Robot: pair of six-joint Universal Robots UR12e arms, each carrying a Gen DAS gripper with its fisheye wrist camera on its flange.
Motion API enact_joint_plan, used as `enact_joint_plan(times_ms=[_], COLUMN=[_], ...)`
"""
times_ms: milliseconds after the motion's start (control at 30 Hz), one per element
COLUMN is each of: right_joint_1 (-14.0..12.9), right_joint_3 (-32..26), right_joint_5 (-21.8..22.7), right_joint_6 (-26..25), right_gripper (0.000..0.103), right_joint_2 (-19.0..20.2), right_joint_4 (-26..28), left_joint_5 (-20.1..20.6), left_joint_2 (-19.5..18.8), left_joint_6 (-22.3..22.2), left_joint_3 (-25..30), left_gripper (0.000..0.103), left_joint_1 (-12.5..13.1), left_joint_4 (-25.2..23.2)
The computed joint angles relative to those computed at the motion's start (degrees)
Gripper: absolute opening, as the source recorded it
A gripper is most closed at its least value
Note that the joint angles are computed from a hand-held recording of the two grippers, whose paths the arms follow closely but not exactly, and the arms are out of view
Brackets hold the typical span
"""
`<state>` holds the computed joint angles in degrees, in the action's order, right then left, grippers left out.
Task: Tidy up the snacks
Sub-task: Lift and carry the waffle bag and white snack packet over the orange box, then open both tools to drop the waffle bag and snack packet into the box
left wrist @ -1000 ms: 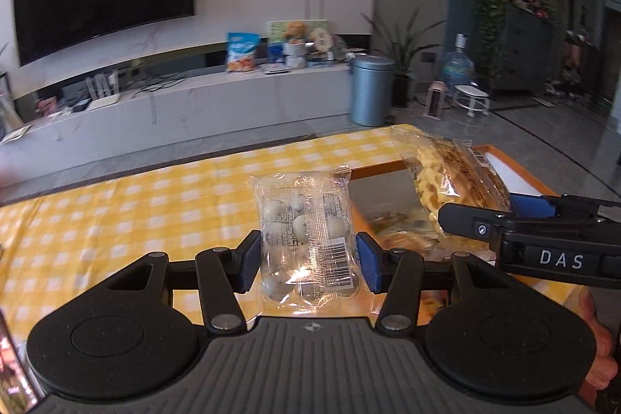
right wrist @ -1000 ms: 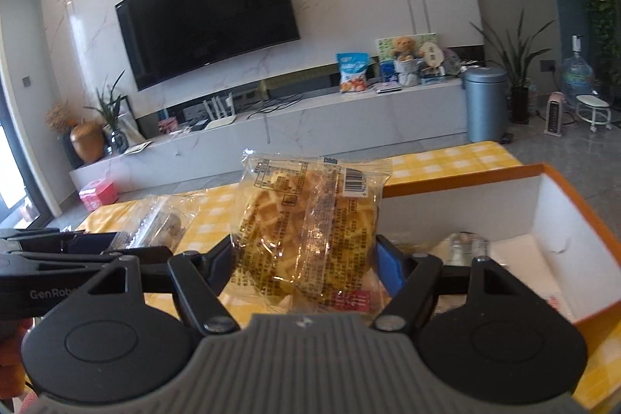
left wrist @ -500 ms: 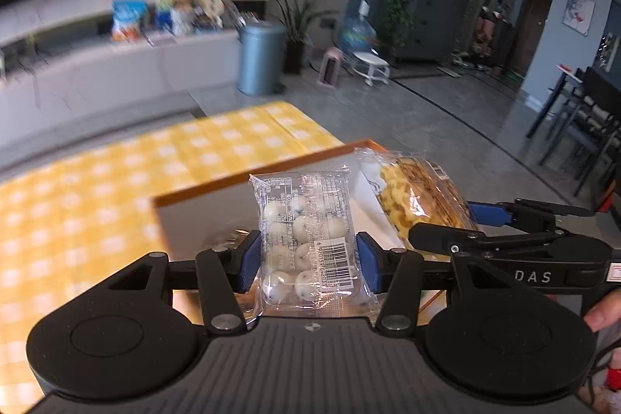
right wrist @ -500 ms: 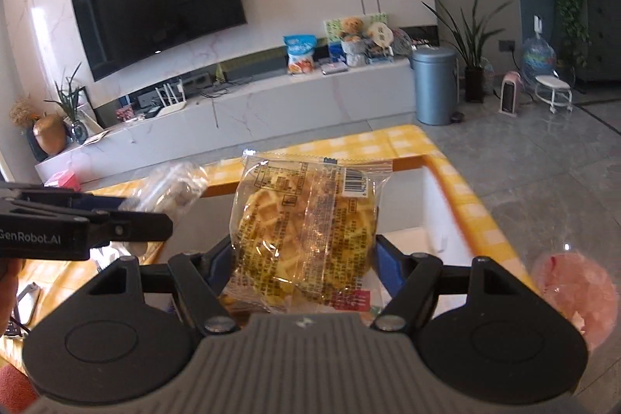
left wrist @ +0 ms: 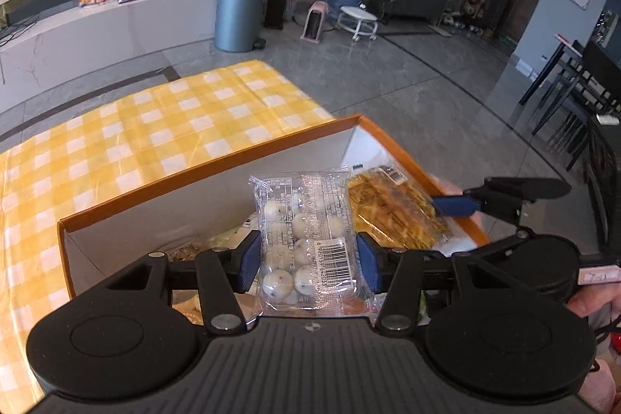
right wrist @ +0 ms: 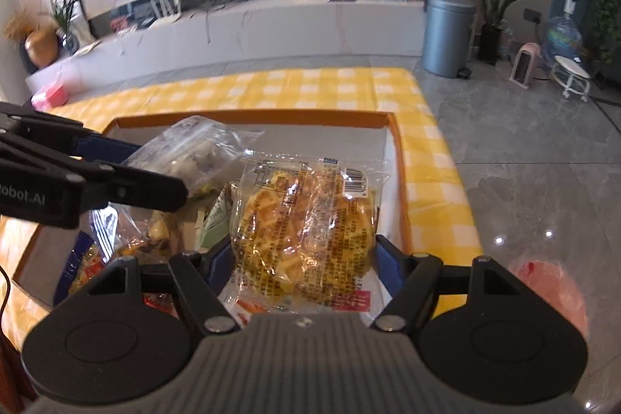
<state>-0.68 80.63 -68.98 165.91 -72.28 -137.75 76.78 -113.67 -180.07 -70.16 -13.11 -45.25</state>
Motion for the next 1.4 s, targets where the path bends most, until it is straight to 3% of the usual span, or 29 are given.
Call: enact_joint_plan(times_ms=[400,633,800,867,1000,1167,1400], right_joint_1=[2.13,1.60,1.35,1.74,1.98,2.33,1.68], right_joint_3=[-6.03,-4.49,-2.20,0.30,5.50,7.24,8.58], right_joint_5=[-4.95,-3.58,-4.27,-7.89,-14.91,-19.89,-18.61], right_joint_6=[-11.59,-10.34,-10.11,-8.50,0.40,5.75,12.14], right_gripper=[0.073,0.088,0.088,0.088,0.088,0.083,0.084], right_joint_2=[4.47,3.52,1.51,0.08,-2.18,-3.06,-3.99], right_joint_4=[4.13,0.40,-2.55,-7.74,-20.59,-21.41,-21.21], left_joint_5=[1.00,0.37,-1.58,-1.99,-2.69,-3.71,-3.69], left_joint_2=[-1.29,-0.97,-0.49,-0.50,-1.35,-2.74,-3.97], left_joint_6=[1.54,1.56,-0.33,-1.44,-1.85,-4.24,-5.07], left_joint_3=[1.98,1.86,1.77,1.67,2.56,3.63,4.66], left_gripper=[0.059,0.060,0.060,0.060,0.060,0.061,0.067], left_joint_1=[-0.08,-0.15,-0.24,-0.49,-1.48,-2.29,-2.84], left_joint_4=[-2.38,-2.64,-3.76,-3.71,-5.63,-7.97,-9.50])
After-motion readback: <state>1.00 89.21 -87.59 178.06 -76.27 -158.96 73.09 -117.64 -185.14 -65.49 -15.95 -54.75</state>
